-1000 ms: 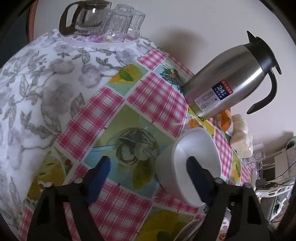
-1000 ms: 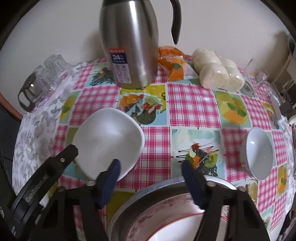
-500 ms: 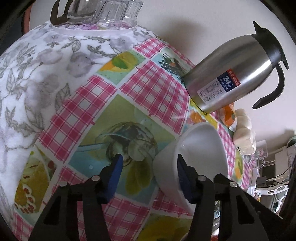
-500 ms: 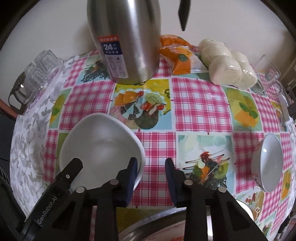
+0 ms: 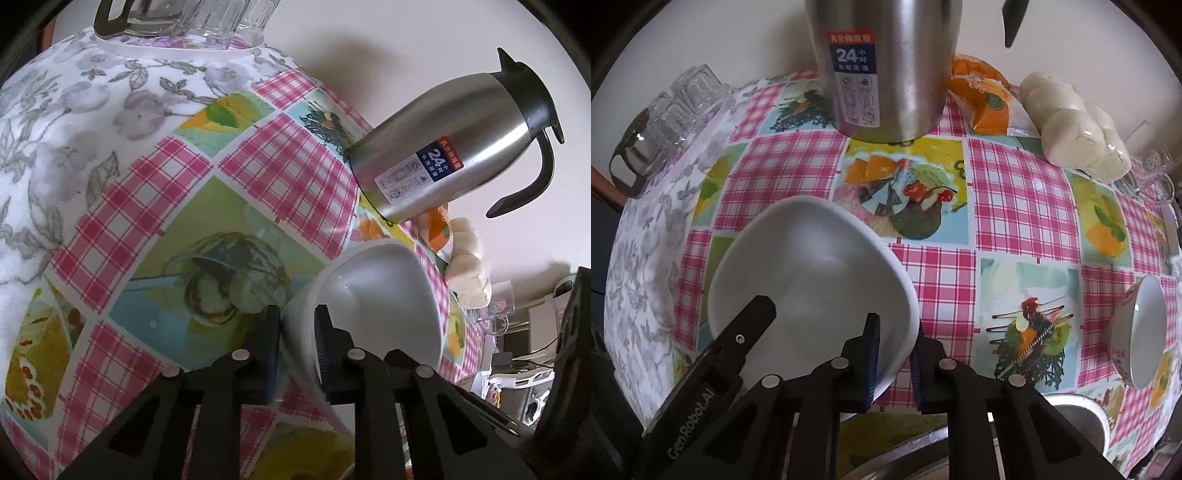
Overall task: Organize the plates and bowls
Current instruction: 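Grasp the white square bowl rim with both tools, then lift the white square bowl and carry it over the strawberry bowl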
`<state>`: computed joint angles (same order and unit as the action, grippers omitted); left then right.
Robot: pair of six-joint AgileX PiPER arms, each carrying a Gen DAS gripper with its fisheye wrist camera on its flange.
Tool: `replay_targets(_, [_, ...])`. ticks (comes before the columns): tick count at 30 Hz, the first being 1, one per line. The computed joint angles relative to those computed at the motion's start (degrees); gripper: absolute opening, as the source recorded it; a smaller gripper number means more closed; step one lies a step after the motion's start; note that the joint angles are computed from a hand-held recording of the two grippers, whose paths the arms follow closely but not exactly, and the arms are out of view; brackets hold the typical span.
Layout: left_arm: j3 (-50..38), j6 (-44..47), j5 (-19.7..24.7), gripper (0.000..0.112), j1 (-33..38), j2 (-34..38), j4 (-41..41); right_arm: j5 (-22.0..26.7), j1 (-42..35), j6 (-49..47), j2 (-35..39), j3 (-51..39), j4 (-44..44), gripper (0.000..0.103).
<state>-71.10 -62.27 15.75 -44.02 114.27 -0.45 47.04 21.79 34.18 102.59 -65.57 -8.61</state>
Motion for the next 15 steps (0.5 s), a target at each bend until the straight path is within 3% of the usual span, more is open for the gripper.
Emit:
replay_targets(5, [1.1,1.0,-0.2,0.016,-0.1,-1.2,-0.9,0.1,1.8,2.5,-2.0,1.2,-1.9,0.015])
replay_targets(15, [1.3,-10.6,4.4,0.015,-3.4,-8.7,12.8,1.1,3.6,5.3,-11.9,4.6,-3.6,0.015])
